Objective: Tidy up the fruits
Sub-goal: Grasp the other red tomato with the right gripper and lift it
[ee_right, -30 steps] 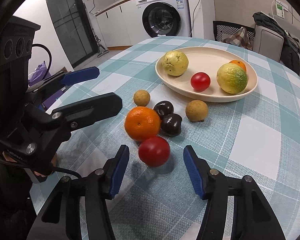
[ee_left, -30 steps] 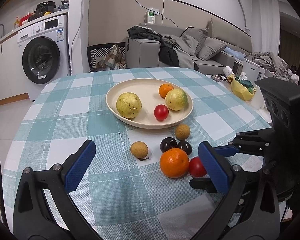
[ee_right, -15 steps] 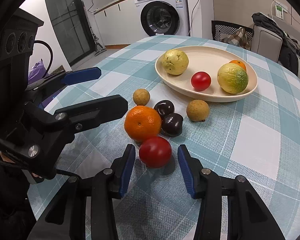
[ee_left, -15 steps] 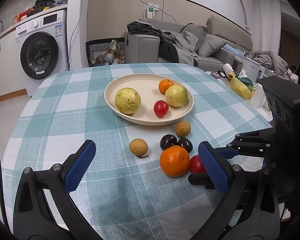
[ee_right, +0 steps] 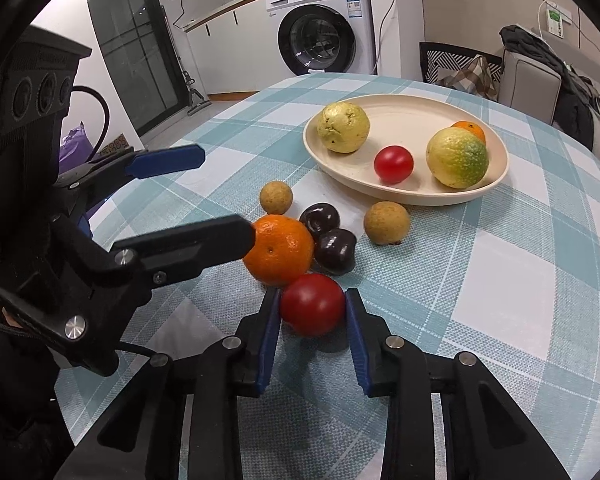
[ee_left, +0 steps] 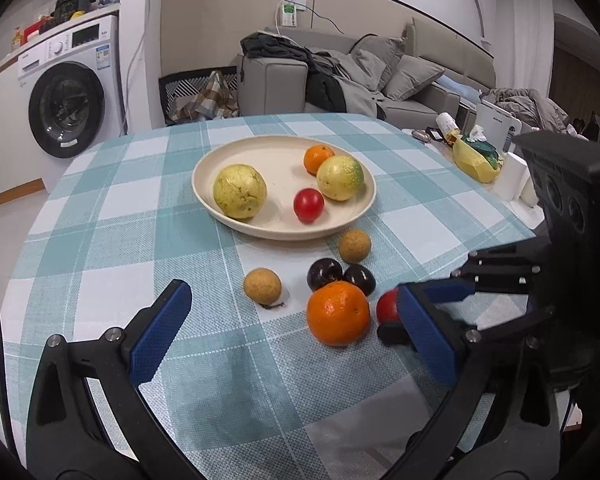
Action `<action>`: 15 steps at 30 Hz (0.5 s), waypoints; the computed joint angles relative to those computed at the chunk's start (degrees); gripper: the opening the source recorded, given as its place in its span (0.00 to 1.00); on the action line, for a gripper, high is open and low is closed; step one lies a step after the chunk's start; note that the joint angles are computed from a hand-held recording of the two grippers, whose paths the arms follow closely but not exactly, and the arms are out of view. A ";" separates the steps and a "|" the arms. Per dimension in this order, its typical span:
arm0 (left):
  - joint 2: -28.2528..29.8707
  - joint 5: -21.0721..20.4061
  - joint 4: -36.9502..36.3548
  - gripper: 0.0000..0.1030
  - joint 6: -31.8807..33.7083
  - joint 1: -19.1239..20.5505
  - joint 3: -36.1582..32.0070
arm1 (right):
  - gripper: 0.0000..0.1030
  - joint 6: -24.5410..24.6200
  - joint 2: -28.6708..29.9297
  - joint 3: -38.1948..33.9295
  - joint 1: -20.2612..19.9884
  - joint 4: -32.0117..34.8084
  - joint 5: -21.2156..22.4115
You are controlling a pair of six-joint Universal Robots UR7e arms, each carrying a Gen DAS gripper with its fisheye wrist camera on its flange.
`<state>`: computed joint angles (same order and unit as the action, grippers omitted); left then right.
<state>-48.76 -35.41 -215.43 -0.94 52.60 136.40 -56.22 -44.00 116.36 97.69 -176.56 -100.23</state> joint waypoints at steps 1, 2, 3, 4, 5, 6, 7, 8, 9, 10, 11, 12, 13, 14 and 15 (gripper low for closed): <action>0.05 0.35 0.55 0.99 -0.27 -0.04 -0.12 | 0.32 0.08 -0.22 -0.04 -0.10 0.00 0.13; 0.16 0.69 0.89 0.99 -0.42 -0.08 -0.26 | 0.32 0.15 -0.41 -0.05 -0.18 -0.17 0.21; 0.16 0.83 1.42 0.99 -0.65 -0.11 -0.38 | 0.32 0.24 -0.66 -0.07 -0.27 -0.26 0.23; 0.10 0.82 1.93 0.99 -0.83 -0.09 -0.43 | 0.32 0.49 -0.91 -0.17 -0.38 -0.12 0.35; 0.11 0.88 2.20 0.99 -0.87 -0.04 -0.55 | 0.32 0.93 -1.23 -0.41 -0.51 0.55 0.47; 0.14 0.96 2.39 0.99 -0.89 -0.01 -0.64 | 0.32 1.20 -1.40 -0.59 -0.60 0.96 0.56; 0.19 1.06 2.57 0.99 -0.94 -0.04 -0.70 | 0.32 1.32 -1.59 -0.63 -0.71 0.87 0.65; 0.21 0.98 2.61 0.99 -0.81 -0.03 -0.73 | 0.32 1.37 -1.72 -0.69 -0.73 0.91 0.57; 0.23 0.81 2.61 0.99 -0.58 -0.02 -0.76 | 0.32 1.42 -1.79 -0.78 -0.74 1.04 0.40; 0.26 0.68 2.78 0.99 -0.41 0.01 -0.84 | 0.32 1.49 -1.86 -0.82 -0.78 1.01 0.43; 0.23 0.47 3.29 0.99 -0.33 0.07 -0.94 | 0.32 1.57 -1.89 -0.88 -0.82 1.04 0.48; 0.17 0.37 4.00 0.98 -0.39 0.14 -1.13 | 0.32 1.68 -1.91 -0.93 -0.87 1.03 0.51; 0.10 0.39 5.11 0.97 -0.71 0.25 -1.37 | 0.32 1.78 -1.91 -1.01 -0.89 1.06 0.52; -0.08 0.20 6.40 0.97 -1.16 0.42 -1.60 | 0.32 1.80 -1.95 -1.03 -0.89 1.03 0.51; -0.35 -0.26 7.86 0.94 -1.57 0.69 -1.83 | 0.32 1.79 -1.92 -1.03 -0.88 0.93 0.50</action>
